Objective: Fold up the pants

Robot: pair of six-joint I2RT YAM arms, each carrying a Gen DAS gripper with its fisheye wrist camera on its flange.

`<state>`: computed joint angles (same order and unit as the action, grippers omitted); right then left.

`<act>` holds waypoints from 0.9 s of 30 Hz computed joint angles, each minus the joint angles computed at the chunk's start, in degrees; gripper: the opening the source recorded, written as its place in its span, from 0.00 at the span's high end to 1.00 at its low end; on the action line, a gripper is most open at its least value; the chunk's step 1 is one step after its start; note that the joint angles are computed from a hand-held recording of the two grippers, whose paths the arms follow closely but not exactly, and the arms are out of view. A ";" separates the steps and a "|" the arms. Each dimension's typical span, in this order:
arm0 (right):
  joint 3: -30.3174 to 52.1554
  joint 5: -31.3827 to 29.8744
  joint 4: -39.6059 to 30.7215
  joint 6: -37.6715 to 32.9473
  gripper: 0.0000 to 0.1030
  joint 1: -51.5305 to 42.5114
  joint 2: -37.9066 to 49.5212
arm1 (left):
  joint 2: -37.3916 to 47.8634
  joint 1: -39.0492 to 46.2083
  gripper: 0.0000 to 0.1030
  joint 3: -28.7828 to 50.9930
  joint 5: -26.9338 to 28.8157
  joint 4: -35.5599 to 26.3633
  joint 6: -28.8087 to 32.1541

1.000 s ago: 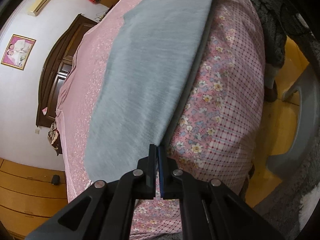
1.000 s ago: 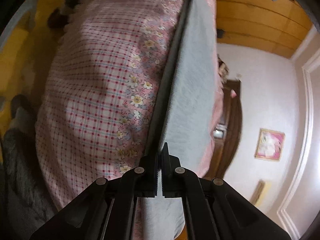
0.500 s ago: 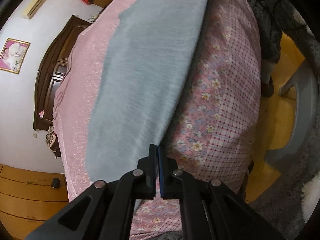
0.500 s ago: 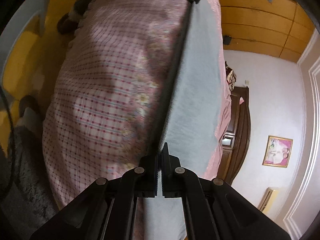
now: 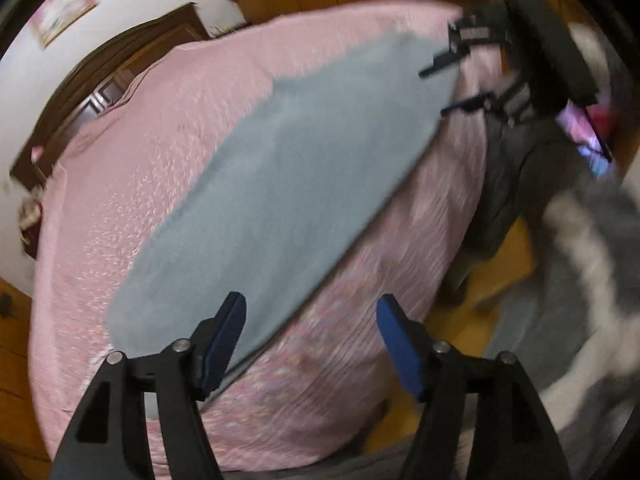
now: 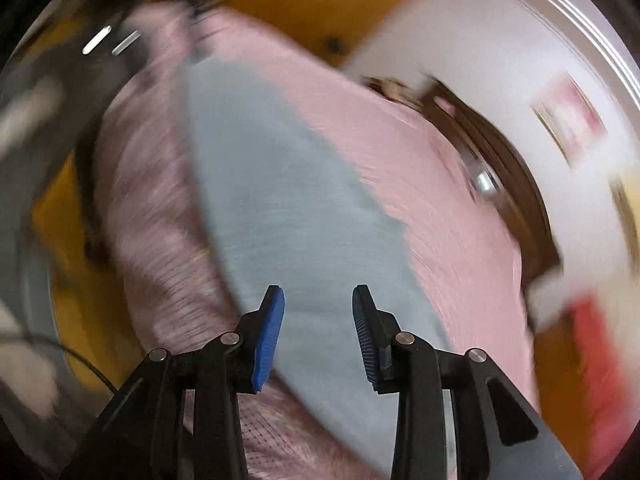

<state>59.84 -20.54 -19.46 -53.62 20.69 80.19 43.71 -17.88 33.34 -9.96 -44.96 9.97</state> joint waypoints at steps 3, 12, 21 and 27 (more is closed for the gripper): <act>9.64 -7.13 -8.28 12.71 0.65 -8.40 5.46 | 2.49 2.52 0.27 1.88 2.51 4.48 -1.67; 25.95 -32.51 -23.88 37.74 0.62 -32.23 27.62 | 22.49 9.94 0.25 0.24 4.80 31.20 -10.71; 28.32 -38.21 -22.42 46.32 0.62 -34.76 35.46 | 31.42 12.94 0.18 -10.15 4.39 55.82 -15.45; 33.21 -28.49 -21.95 50.87 0.70 -28.29 37.61 | 31.50 13.24 0.17 -13.79 4.73 61.18 -14.84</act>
<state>93.04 -49.02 -41.42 -2.76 -7.60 117.81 75.21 -4.64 19.55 -5.23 16.22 -4.87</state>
